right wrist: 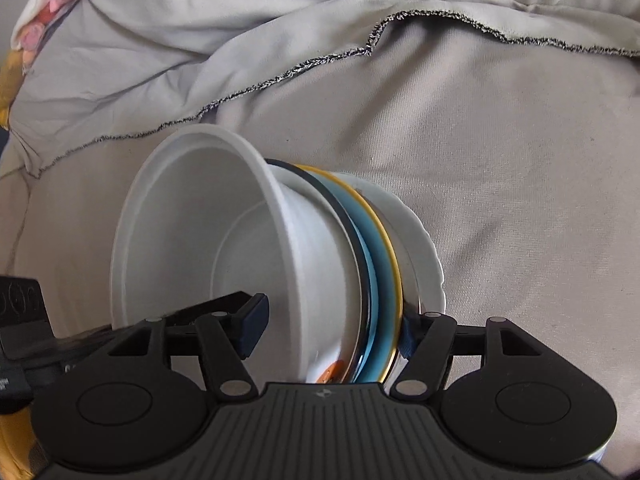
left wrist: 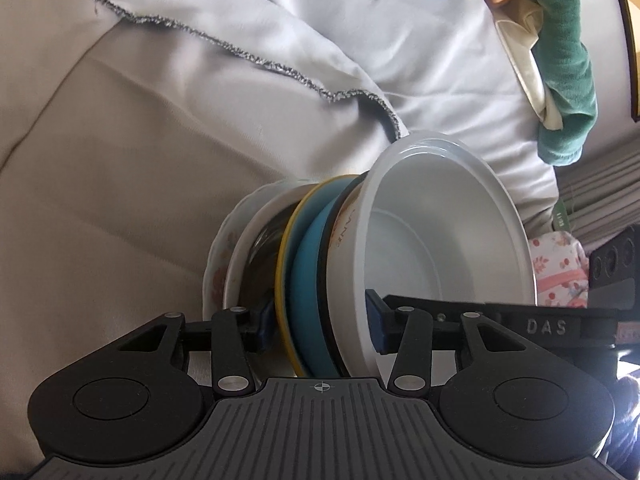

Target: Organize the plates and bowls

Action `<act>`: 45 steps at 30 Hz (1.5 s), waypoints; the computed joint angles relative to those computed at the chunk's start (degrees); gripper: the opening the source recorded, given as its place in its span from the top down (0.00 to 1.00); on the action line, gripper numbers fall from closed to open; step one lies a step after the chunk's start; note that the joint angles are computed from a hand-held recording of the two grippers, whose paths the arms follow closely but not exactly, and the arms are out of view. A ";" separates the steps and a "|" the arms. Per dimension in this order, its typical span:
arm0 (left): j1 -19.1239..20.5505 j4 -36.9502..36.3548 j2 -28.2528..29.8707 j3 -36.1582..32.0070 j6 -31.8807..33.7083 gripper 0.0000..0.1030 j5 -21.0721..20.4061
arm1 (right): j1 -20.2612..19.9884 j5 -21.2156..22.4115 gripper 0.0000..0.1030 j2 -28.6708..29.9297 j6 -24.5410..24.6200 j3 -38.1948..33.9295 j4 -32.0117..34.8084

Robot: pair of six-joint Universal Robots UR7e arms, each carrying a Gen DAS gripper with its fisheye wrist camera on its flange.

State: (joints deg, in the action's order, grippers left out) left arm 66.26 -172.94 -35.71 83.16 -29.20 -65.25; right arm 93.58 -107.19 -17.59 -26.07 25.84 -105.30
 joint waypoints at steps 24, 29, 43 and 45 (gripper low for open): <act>-1.54 -11.63 -1.95 5.32 0.40 0.46 4.51 | 2.65 -3.56 0.39 -12.01 -21.04 28.44 -37.24; -1.49 -17.34 -2.33 7.08 0.90 0.47 3.90 | 1.71 -4.42 0.39 -12.28 -23.67 31.28 -40.72; -2.27 -8.01 -1.03 3.69 6.13 0.44 3.03 | 1.08 -2.51 0.35 -13.24 -20.18 32.29 -39.97; -2.77 -7.75 -0.64 3.42 6.35 0.46 5.17 | 1.01 -3.07 0.35 -12.32 -18.80 31.14 -39.00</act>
State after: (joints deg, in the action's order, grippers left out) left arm 63.49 -180.69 -36.36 86.57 -22.86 -60.08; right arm 94.59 -110.27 -29.90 -44.88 56.97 -144.29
